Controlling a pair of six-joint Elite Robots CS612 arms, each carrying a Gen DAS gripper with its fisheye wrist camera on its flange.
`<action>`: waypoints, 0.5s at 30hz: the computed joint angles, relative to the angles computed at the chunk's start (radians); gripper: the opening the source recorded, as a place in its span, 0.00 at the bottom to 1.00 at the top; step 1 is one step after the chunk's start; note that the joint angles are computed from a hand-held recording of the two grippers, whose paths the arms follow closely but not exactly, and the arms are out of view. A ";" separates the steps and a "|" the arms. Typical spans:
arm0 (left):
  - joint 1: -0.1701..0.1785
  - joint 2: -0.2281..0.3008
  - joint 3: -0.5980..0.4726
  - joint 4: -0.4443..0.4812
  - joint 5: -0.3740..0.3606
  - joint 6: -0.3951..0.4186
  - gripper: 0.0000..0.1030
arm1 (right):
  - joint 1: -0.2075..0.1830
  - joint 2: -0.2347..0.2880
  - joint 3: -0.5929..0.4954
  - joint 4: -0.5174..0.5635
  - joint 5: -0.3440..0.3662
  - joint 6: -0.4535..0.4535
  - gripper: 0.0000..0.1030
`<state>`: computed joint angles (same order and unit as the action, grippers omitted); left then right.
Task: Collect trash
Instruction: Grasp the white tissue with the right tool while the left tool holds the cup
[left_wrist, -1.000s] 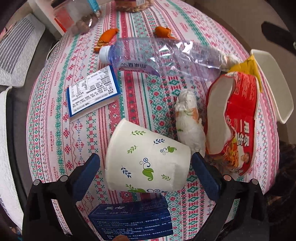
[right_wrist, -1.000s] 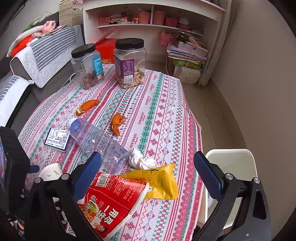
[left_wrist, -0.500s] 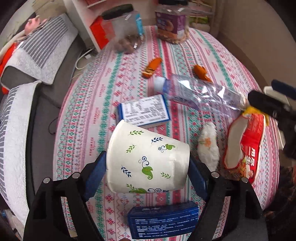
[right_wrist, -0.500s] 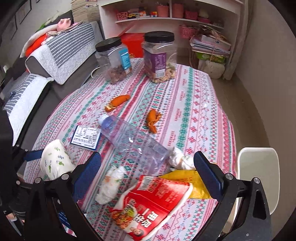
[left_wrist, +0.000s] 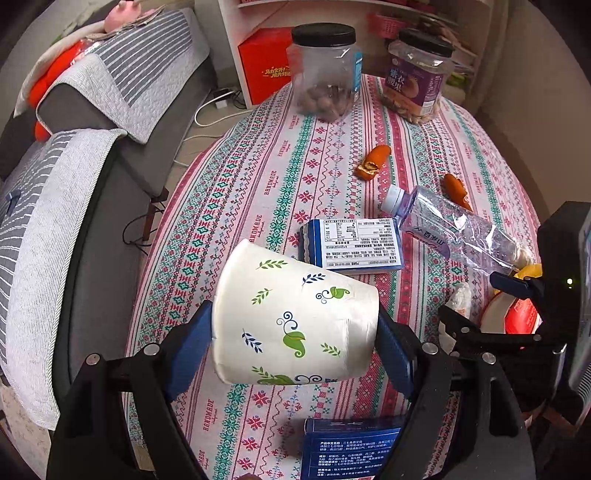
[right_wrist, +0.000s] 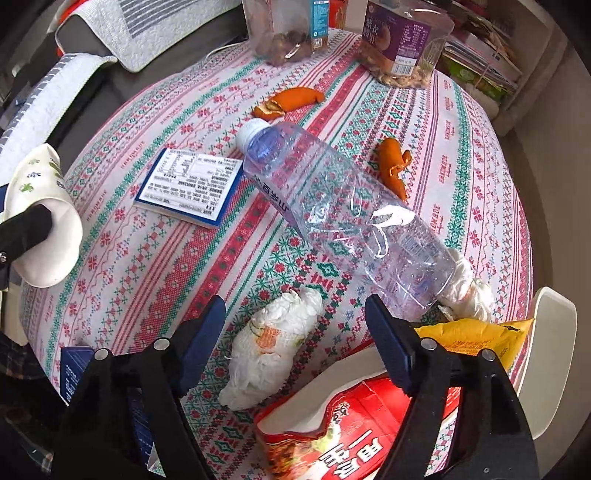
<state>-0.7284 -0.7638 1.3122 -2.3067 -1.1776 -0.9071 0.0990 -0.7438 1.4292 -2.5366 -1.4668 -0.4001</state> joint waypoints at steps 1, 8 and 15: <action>0.000 0.000 0.001 -0.001 -0.001 0.000 0.77 | 0.000 0.003 -0.004 0.020 0.001 0.005 0.73; 0.001 -0.001 0.005 -0.010 -0.007 -0.004 0.77 | 0.038 -0.003 0.041 -0.097 -0.098 -0.139 0.59; 0.003 -0.001 0.010 -0.016 -0.016 -0.014 0.77 | 0.027 -0.018 0.029 -0.044 -0.035 -0.184 0.28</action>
